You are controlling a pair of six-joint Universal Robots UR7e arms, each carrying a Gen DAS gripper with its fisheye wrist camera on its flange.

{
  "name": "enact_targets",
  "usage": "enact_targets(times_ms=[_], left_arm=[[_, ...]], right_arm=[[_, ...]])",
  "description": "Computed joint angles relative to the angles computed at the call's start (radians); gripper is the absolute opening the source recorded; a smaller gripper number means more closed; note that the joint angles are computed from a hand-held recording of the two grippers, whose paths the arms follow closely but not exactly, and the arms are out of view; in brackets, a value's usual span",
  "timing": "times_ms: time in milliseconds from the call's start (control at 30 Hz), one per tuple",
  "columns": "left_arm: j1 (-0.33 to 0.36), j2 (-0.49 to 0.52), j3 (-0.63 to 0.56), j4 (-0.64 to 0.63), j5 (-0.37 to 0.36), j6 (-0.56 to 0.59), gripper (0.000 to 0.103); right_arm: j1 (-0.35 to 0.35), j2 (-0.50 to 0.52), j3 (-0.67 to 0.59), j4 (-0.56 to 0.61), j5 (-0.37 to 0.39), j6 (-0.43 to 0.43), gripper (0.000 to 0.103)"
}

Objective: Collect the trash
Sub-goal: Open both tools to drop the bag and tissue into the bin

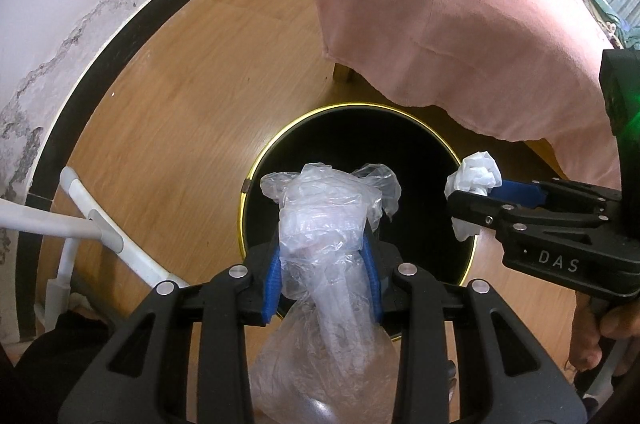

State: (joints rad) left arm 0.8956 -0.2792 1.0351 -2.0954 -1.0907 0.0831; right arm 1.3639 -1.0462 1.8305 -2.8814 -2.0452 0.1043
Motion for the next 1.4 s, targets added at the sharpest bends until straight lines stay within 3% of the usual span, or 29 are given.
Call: enact_targets(times_ms=[267, 367, 500, 633, 733, 1033, 1200, 1400], left_arm=[[0.003, 0.000, -0.011, 0.029, 0.001, -0.013, 0.041], [0.002, -0.004, -0.006, 0.027, 0.004, -0.006, 0.046], [0.002, -0.009, -0.002, 0.022, 0.007, -0.001, 0.058], [0.000, -0.014, 0.004, 0.019, 0.009, -0.003, 0.080], [-0.005, -0.022, 0.021, 0.005, 0.018, 0.007, 0.089], [-0.026, -0.049, 0.057, -0.025, 0.037, 0.028, 0.092], [-0.061, -0.100, 0.102, -0.091, 0.019, 0.085, 0.092], [-0.137, -0.198, 0.126, -0.105, -0.014, 0.143, 0.092]], right_arm=[[-0.003, -0.009, 0.005, -0.005, 0.019, -0.006, 0.052], [-0.003, -0.013, 0.006, -0.012, 0.027, -0.011, 0.060], [-0.002, -0.016, 0.012, -0.031, 0.030, -0.026, 0.066], [-0.003, -0.023, 0.022, -0.063, 0.034, -0.043, 0.079], [-0.003, -0.031, 0.032, -0.085, 0.036, -0.059, 0.084], [0.022, -0.064, 0.052, -0.102, -0.001, -0.090, 0.085], [0.070, -0.132, 0.059, -0.096, -0.054, -0.101, 0.085], [0.197, -0.253, 0.041, -0.084, -0.207, -0.137, 0.085]])
